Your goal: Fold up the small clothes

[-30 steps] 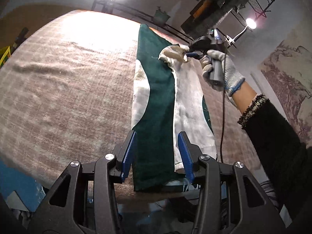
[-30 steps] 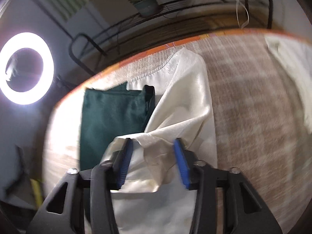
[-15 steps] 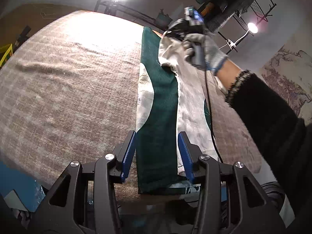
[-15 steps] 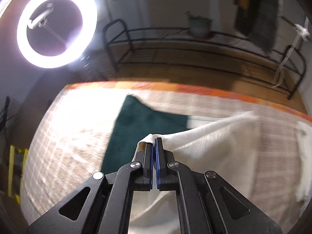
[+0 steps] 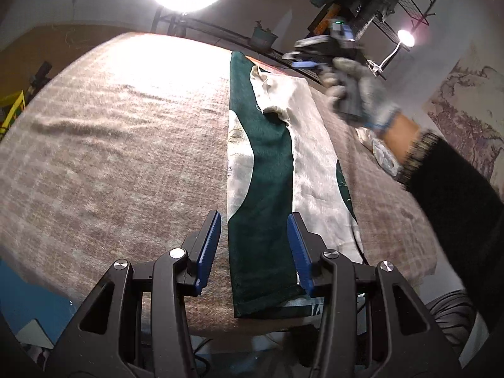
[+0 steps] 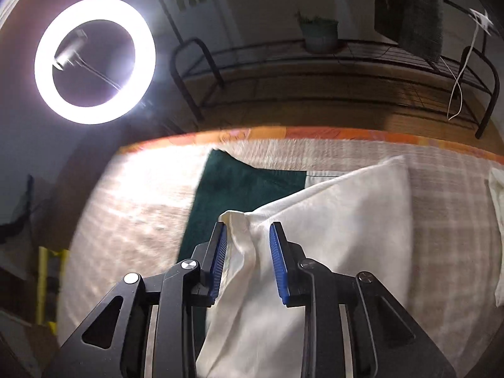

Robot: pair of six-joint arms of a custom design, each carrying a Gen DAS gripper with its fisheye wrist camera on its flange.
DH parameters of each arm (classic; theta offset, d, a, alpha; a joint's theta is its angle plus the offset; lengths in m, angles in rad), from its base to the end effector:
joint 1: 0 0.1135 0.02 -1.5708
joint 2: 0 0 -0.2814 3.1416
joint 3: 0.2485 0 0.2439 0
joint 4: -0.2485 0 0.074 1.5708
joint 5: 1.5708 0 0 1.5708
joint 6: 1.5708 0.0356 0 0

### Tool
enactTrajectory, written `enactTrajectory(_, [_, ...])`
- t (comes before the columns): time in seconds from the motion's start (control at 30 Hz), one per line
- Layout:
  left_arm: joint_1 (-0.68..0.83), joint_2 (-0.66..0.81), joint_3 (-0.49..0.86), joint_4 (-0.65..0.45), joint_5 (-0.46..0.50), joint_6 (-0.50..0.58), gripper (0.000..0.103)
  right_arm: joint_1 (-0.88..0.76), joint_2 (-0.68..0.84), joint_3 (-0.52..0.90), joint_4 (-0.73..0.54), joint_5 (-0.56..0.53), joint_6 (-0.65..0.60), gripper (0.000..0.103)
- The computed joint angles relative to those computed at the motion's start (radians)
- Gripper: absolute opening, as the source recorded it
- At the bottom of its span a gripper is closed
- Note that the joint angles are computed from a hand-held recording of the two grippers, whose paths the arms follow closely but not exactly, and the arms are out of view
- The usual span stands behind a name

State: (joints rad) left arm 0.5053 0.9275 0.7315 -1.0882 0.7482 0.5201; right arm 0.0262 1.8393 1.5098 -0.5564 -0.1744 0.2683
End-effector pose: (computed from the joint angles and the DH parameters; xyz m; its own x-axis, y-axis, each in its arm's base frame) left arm 0.1194 0.0384 0.2554 -0.8210 -0.0379 -0.5696 0.2553 0.8681 -0.4258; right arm 0.4064 0.0168 0.2806 -0.7824 0.2407 -0.5743 0.0746 0.9519 0.2973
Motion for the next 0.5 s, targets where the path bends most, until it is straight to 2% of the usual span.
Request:
enactTrajectory(0.23, [0.06, 0.032, -0.015, -0.028, -0.022, 0.083, 0.045, -0.105, -0.439, -0.322, -0.096, -0.068, -0.02, 0.026])
enactTrajectory(0.5, [0.128, 0.143, -0.042, -0.053, -0.053, 0.16, 0.045, -0.248, -0.945, -0.677, -0.419, -0.188, -0.155, 0.026])
